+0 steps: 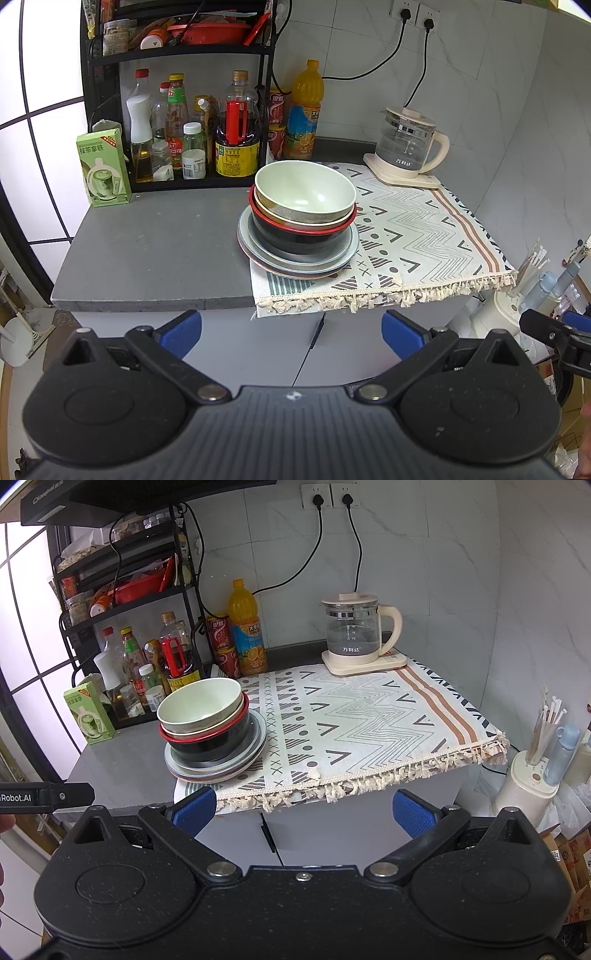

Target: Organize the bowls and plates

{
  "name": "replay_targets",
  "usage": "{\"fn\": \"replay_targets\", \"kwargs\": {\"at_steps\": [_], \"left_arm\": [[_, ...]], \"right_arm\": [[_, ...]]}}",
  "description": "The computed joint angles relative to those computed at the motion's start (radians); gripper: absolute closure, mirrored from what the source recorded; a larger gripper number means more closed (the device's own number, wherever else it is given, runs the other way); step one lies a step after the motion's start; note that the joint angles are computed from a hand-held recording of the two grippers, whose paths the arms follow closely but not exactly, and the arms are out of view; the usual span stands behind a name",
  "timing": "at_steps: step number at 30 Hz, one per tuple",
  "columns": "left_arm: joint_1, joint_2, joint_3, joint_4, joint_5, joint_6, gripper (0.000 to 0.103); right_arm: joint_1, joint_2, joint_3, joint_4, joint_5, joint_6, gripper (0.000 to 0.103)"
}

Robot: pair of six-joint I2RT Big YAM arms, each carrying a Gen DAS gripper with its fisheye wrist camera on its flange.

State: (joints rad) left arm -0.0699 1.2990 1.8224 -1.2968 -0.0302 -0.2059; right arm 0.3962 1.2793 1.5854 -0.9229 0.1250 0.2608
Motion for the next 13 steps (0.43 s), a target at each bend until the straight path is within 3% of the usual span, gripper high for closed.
{"fn": "replay_targets", "kwargs": {"at_steps": [13], "left_arm": [[0.001, 0.01, 0.02, -0.014, -0.007, -0.003, 0.0]], "right_arm": [[-0.009, 0.016, 0.009, -0.009, -0.017, 0.001, 0.0]]}}
